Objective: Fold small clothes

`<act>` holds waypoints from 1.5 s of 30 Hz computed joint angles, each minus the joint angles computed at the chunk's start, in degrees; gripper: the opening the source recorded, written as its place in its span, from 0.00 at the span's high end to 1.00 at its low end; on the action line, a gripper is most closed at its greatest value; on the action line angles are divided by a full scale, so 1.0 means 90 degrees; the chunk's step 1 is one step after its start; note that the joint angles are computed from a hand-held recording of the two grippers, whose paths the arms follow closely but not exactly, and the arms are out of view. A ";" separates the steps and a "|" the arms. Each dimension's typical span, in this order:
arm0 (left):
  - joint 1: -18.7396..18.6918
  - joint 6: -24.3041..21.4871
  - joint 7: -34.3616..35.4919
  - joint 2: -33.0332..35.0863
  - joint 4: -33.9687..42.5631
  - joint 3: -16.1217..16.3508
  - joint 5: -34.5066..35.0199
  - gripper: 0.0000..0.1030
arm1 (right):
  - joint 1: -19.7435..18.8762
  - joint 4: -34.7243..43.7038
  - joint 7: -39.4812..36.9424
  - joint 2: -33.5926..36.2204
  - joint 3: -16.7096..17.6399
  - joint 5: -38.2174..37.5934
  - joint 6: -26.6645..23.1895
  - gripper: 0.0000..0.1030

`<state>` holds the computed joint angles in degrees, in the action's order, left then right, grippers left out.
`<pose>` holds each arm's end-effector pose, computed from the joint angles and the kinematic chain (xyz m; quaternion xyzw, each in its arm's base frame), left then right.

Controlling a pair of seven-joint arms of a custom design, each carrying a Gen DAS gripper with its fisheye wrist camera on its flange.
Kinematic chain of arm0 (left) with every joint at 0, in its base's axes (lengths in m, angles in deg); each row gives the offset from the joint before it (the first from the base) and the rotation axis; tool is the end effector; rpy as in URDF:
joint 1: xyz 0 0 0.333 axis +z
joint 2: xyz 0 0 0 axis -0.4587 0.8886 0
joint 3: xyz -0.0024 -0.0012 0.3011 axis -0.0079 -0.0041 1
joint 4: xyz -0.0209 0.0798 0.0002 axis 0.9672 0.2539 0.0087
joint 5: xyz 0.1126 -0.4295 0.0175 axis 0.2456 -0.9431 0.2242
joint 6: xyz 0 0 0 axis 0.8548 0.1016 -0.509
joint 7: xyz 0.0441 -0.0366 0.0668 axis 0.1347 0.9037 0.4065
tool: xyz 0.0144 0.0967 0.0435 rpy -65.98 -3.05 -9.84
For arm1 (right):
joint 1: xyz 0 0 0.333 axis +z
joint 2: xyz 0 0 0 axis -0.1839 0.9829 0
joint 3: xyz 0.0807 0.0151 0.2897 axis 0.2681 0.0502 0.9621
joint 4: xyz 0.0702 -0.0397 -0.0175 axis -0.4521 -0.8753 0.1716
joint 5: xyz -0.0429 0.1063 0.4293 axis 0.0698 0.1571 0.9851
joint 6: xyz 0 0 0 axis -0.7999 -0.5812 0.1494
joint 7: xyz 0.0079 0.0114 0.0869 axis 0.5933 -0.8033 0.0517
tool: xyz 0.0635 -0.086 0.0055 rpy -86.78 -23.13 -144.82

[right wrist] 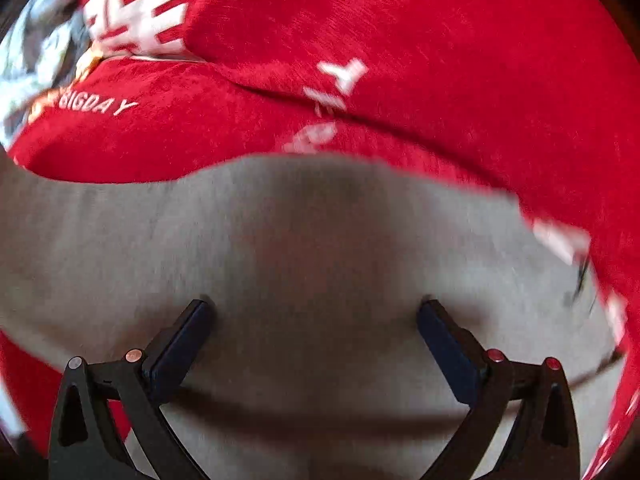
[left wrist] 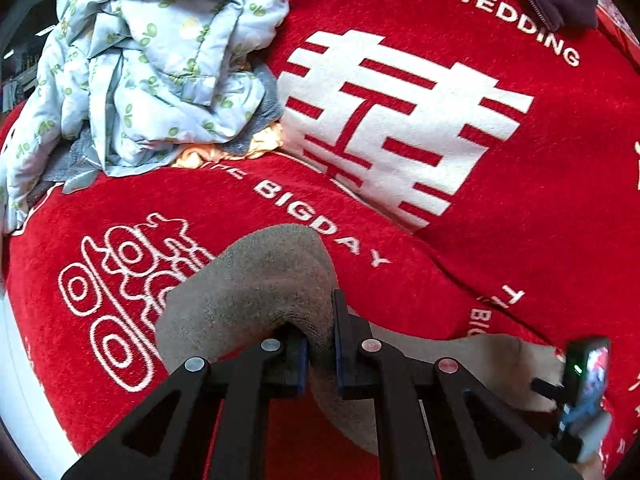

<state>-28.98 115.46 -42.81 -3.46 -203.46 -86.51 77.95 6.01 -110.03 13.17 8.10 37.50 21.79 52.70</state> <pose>0.5845 -0.1437 0.4273 -0.8049 0.4560 -0.2855 0.2502 0.7076 0.1930 0.3501 -0.8054 0.5663 -0.1337 0.1134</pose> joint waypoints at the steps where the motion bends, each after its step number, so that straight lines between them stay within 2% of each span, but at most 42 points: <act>1: -0.0010 0.0019 0.0007 0.0007 0.0029 -0.0005 -0.0015 0.90 | 0.0050 0.0198 0.0145 0.0118 -0.0049 -0.0064 -0.0131 0.00; 2: -0.0025 0.0038 0.0040 0.0018 0.0072 -0.0012 -0.0047 0.90 | 0.0133 0.0300 0.0323 0.0158 -0.0137 -0.0239 -0.0199 0.00; 4: -0.0062 0.0011 0.0035 0.0044 0.0174 -0.0044 -0.0018 0.90 | 0.0260 0.0008 0.0670 -0.0100 -0.0319 -0.0678 0.0248 0.00; 5: -0.0093 -0.0037 0.0039 0.0059 0.0250 -0.0069 0.0011 0.90 | 0.0134 -0.0394 0.0586 -0.0454 -0.0263 -0.0611 0.0691 0.00; 10: -0.0417 -0.0253 0.0459 0.0334 0.0864 -0.0223 -0.0149 0.90 | -0.0470 -0.2193 0.0080 -0.2122 -0.0221 -0.0397 0.1549 0.00; 12: -0.0647 -0.0402 0.0718 0.0574 0.1284 -0.0315 -0.0184 0.90 | -0.0807 -0.2755 -0.0102 -0.2671 -0.0243 -0.0168 0.1637 0.00; 15: -0.1124 -0.0722 0.1266 0.1129 0.2131 -0.0466 -0.0255 0.90 | -0.1379 -0.3581 0.0030 -0.3473 -0.0322 -0.0246 0.1782 0.00; 19: -0.1931 -0.1338 0.2548 0.2279 0.3561 -0.0719 -0.0461 0.90 | -0.2064 -0.4533 0.0026 -0.4459 -0.0458 0.0028 0.1687 0.00; 21: -0.2211 -0.1547 0.3213 0.2806 0.4110 -0.0848 -0.0790 0.90 | -0.2353 -0.4802 0.0000 -0.4750 -0.0468 0.0197 0.1652 0.00; 24: -0.2626 -0.2290 0.4390 0.3845 0.5232 -0.1141 -0.1511 0.90 | -0.2718 -0.5100 -0.0135 -0.5002 -0.0513 0.0480 0.1639 0.00; 25: -0.2844 -0.2676 0.4730 0.4226 0.5662 -0.1186 -0.1634 0.90 | -0.2812 -0.5156 -0.0172 -0.5027 -0.0543 0.0589 0.1613 0.00; 28: -0.3433 -0.3345 0.5042 0.4778 0.6316 -0.0966 -0.1635 0.90 | -0.2985 -0.5273 -0.0385 -0.5095 -0.0648 0.0923 0.1566 0.00; 31: -0.3833 -0.3685 0.5056 0.5014 0.6622 -0.0664 -0.1675 0.90 | -0.3017 -0.5292 -0.0662 -0.5059 -0.0719 0.1251 0.1603 0.00; 33: -0.3915 -0.3697 0.5084 0.4986 0.6614 -0.0514 -0.1827 0.89 | -0.2996 -0.5329 -0.0886 -0.5089 -0.0803 0.1520 0.1632 0.00; 36: -0.3870 -0.3718 0.5237 0.4910 0.6612 -0.0479 -0.2232 0.87 | -0.2911 -0.5289 -0.1186 -0.5059 -0.0918 0.1980 0.1674 0.00; 37: -0.3897 -0.3713 0.5259 0.4859 0.6584 -0.0437 -0.2248 0.80 | -0.2932 -0.5285 -0.1218 -0.5046 -0.0904 0.2048 0.1678 0.00; 39: -0.3976 -0.3442 0.5226 0.4680 0.6341 -0.0361 -0.2148 0.19 | -0.2950 -0.5279 -0.1268 -0.5024 -0.0905 0.2213 0.1716 0.00; 40: -0.4093 -0.3216 0.5049 0.4570 0.6159 -0.0235 -0.1897 0.08 | -0.2955 -0.5280 -0.1296 -0.5013 -0.0919 0.2300 0.1739 0.00; 41: -0.4276 -0.3003 0.4817 0.4466 0.5995 -0.0072 -0.1500 0.01 | -0.2985 -0.5306 -0.1267 -0.5037 -0.0908 0.2357 0.1759 0.00; 42: -0.4358 -0.2939 0.4826 0.4466 0.5985 -0.0055 -0.1297 0.01 | -0.2999 -0.5323 -0.1280 -0.5061 -0.0925 0.2424 0.1756 0.00; 45: -0.4312 -0.3182 0.5342 0.4690 0.6348 -0.0287 -0.1529 0.01 | -0.3088 -0.5453 -0.1302 -0.5236 -0.0956 0.2528 0.1667 0.00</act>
